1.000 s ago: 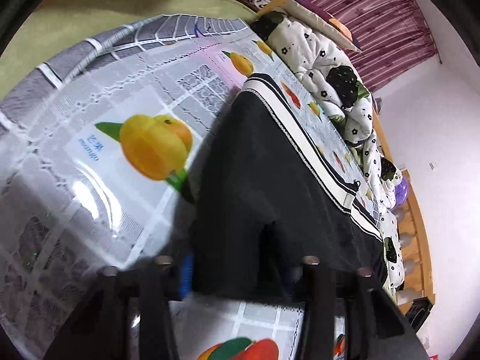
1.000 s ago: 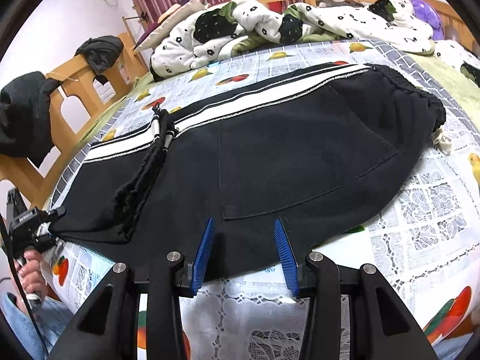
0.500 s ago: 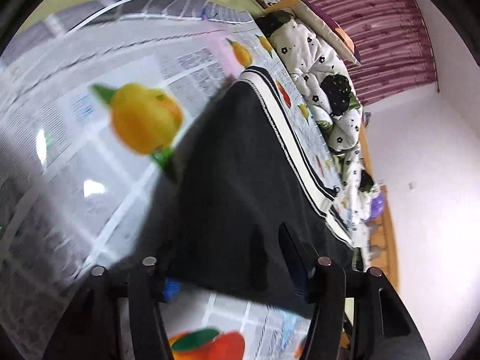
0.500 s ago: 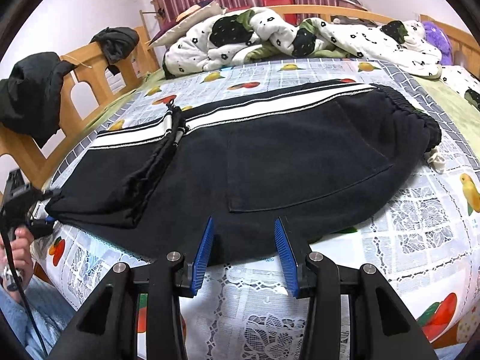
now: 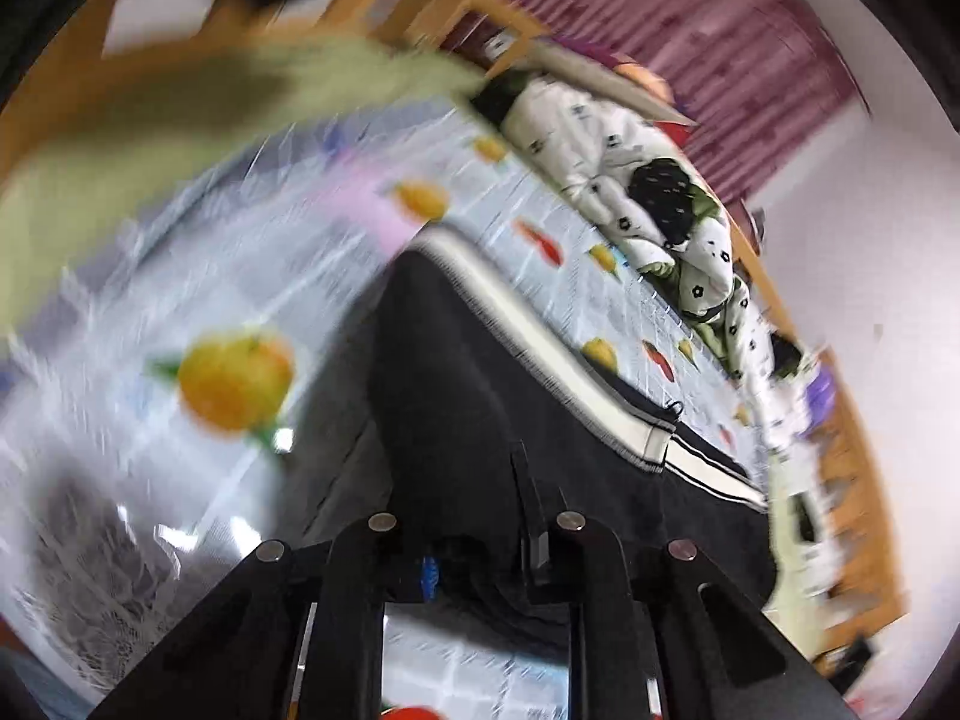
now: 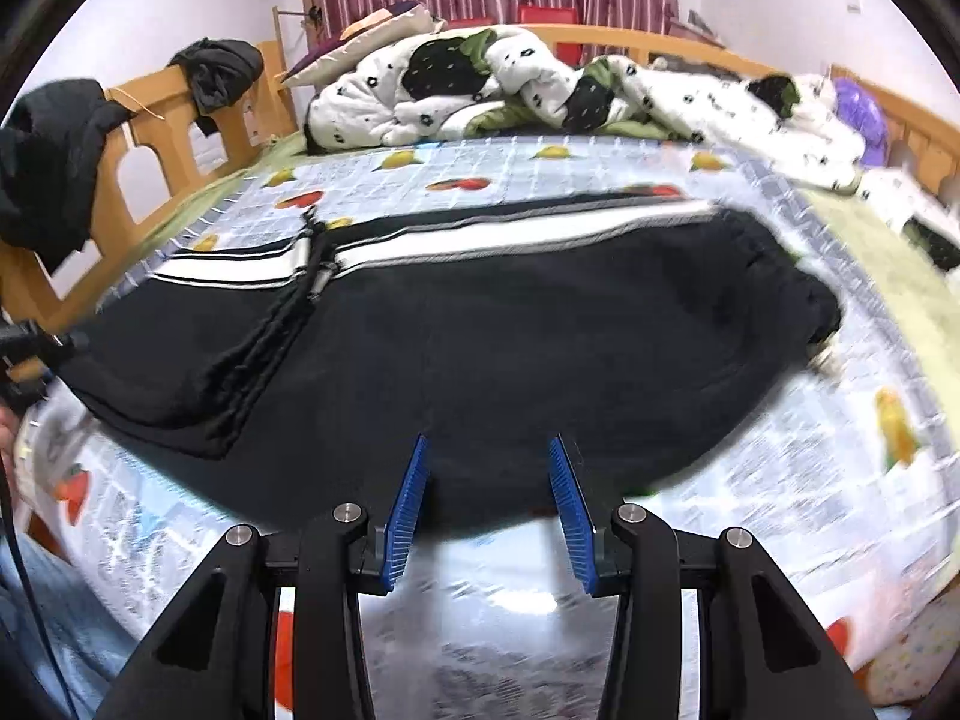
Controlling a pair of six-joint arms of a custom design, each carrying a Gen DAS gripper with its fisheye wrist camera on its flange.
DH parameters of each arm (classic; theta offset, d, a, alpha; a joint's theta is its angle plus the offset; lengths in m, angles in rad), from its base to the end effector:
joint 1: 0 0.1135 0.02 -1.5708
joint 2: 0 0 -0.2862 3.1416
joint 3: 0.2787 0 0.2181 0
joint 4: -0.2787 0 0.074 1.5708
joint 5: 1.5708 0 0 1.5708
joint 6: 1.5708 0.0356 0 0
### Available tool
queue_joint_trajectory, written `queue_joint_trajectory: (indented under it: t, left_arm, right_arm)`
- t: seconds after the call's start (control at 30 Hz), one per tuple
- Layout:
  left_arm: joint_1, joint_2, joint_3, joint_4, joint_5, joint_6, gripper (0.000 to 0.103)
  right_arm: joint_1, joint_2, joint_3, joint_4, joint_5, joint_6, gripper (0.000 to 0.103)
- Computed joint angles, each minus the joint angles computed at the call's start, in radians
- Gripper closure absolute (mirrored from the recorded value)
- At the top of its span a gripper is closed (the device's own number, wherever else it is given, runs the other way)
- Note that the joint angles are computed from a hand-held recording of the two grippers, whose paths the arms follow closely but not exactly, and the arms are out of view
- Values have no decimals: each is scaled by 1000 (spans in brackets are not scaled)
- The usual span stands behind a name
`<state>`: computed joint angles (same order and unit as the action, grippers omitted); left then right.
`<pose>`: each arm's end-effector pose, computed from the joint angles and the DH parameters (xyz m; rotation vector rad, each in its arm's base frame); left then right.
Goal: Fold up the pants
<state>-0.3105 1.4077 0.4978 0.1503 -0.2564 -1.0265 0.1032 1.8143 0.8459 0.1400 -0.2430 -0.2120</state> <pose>0.2201 -0.0611 0.1925 -0.9361 2.1345 -0.3840 0.3280 0.0426 0.1725 -0.4849 2.3310 0.2396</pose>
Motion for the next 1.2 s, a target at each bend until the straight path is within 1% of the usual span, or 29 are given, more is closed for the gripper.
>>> queue_joint_trajectory:
  t: [0.07, 0.1, 0.17, 0.2, 0.27, 0.33, 0.4, 0.47, 0.5, 0.57, 0.6, 0.67, 0.7, 0.73, 0.8, 0.83, 0.87, 0.9, 0.93, 0.97, 1.0, 1.03, 1.07, 1.1, 1.17, 1.2]
  left_arm:
    - [-93, 29, 145, -131, -131, 12, 86]
    - [-123, 47, 201, -168, -169, 24, 86]
    - [-210, 133, 365, -258, -263, 84, 86]
    - [-244, 179, 437, -283, -295, 119, 87]
    - [-304, 268, 566, -316, -320, 179, 87]
    - [-347, 356, 677, -320, -305, 221, 87]
    - [-394, 489, 842, -359, -276, 270, 87]
    - [-434, 616, 992, -394, -260, 308, 87]
    - [-449, 691, 1076, -411, -230, 324, 87]
    - [-460, 802, 1181, -413, -150, 322, 87]
    - [-459, 866, 1235, -411, -83, 305, 87]
    - [-454, 949, 1285, -396, 28, 255, 87]
    - [-458, 995, 1326, -408, 54, 241, 87]
    - [-478, 1005, 1325, -409, 31, 242, 87]
    - [-516, 1002, 1323, -420, -51, 297, 86]
    - [-519, 987, 1308, -416, -50, 315, 81]
    - [-520, 955, 1272, -404, -40, 331, 79]
    - [-524, 897, 1189, -358, -23, 347, 74]
    - [-528, 862, 1142, -332, -26, 358, 67]
    - [-540, 803, 1062, -291, -55, 374, 62]
    - [-553, 742, 980, -254, -104, 388, 48]
    - [-565, 705, 921, -217, -153, 393, 38]
    - [-579, 650, 838, -176, -206, 391, 36]
    - [-584, 615, 794, -167, -242, 382, 35]
    - [-601, 530, 692, -201, -322, 309, 35]
    - [-611, 482, 623, -215, -352, 251, 32]
  right_arm:
    - [-22, -11, 38, -29, 3, -41, 60]
    - [-40, -16, 54, -36, -3, -65, 60]
    - [-85, -19, 83, -31, -18, -106, 60]
    - [-113, -14, 103, -31, -24, -120, 60]
    - [-170, 9, 172, -77, -49, -130, 60]
    - [-234, 34, 247, -146, -89, -137, 60]
    - [-306, 58, 315, -201, -128, -157, 60]
    - [-355, 71, 354, -229, -137, -178, 60]
    - [-380, 78, 371, -240, -143, -189, 60]
    - [-425, 91, 402, -274, -166, -205, 60]
    - [-448, 99, 414, -291, -178, -212, 60]
    - [-480, 110, 422, -314, -196, -222, 60]
    - [-491, 118, 426, -328, -203, -226, 60]
    - [-498, 125, 427, -340, -208, -229, 60]
    - [-506, 143, 438, -371, -222, -233, 60]
    - [-506, 147, 440, -383, -234, -234, 60]
    - [-503, 150, 442, -392, -243, -233, 60]
    - [-498, 155, 448, -407, -261, -230, 60]
    - [-490, 165, 463, -425, -280, -224, 60]
    - [-478, 175, 481, -448, -302, -216, 60]
    - [-463, 184, 499, -469, -324, -205, 59]
    - [-447, 195, 518, -486, -345, -193, 57]
    - [-426, 207, 537, -503, -367, -175, 53]
    - [-399, 229, 572, -535, -394, -162, 51]
    - [-348, 288, 663, -629, -424, -158, 50]
    - [-315, 326, 719, -682, -423, -152, 50]
